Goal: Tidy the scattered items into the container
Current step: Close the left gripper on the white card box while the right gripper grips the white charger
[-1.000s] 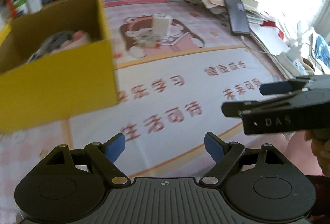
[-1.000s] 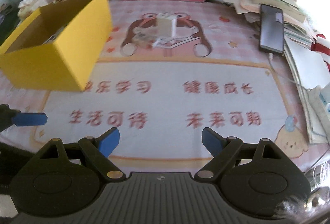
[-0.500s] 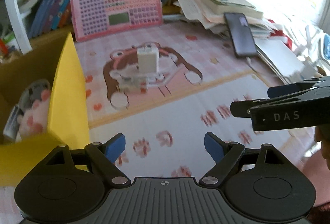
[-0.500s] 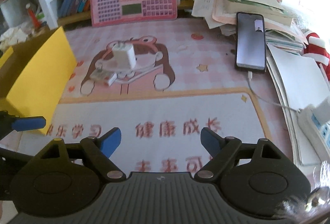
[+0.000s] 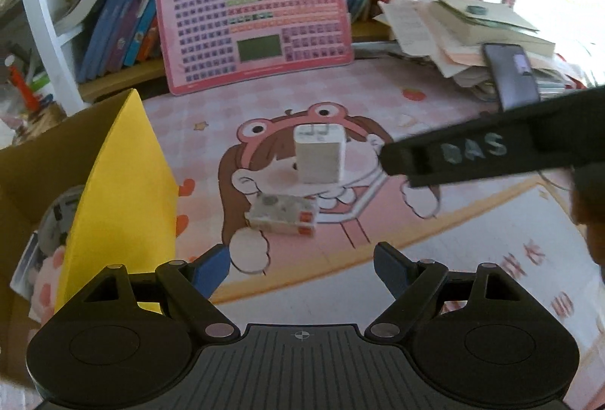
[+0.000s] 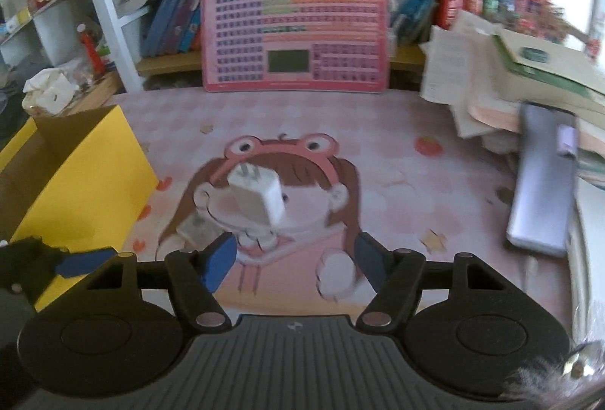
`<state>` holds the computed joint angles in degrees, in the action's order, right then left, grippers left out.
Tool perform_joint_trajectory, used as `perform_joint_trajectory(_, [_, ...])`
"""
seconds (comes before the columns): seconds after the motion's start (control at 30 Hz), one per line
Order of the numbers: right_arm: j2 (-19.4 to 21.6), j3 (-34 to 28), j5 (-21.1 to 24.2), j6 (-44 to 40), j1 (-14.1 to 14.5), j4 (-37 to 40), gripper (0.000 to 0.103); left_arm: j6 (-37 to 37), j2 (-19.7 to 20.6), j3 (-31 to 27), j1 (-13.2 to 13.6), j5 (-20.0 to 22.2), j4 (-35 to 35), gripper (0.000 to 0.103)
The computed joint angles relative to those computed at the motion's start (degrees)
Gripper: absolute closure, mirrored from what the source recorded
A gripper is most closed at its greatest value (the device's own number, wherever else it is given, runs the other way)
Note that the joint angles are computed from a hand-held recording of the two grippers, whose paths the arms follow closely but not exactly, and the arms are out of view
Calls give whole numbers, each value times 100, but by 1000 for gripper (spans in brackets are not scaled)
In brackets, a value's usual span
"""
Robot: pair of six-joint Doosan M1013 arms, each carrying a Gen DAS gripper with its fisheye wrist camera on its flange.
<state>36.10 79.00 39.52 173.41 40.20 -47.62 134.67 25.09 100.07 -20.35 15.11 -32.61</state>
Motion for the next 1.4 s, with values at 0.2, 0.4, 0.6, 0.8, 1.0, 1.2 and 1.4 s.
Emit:
perform_joint_trajectory(0.2, [334, -429, -445, -1091, -279, 670, 44, -1201, 217, -260, -81, -52, 1061, 18])
perform_joint_trajectory(0.4, [602, -783, -620, -2257, -452, 1498, 48, -1708, 401, -530, -107, 109, 1480, 18])
perform_joint_trajectory(0.6, [686, -858, -714, -2953, -563, 1994, 60, -2209, 512, -649, -148, 196, 1944, 18])
perform_joint_trajectory(0.8, [589, -663, -759, -2560, -565, 1669, 61, -2561, 634, -778, -205, 271, 2458, 23])
perform_joint_trajectory(1.0, [332, -237, -665, -1363, -534, 928, 61, -2961, 760, -952, -212, 579, 2620, 24])
perform_joint_trajectory(1.2, [76, 165, -701, -518, -456, 556, 61, -3048, 799, -997, -182, 638, 2403, 28])
perform_joint_trajectory(1.4, [-70, 394, -674, -85, -360, 495, 61, -2772, 788, -1006, -171, 652, 2191, 45])
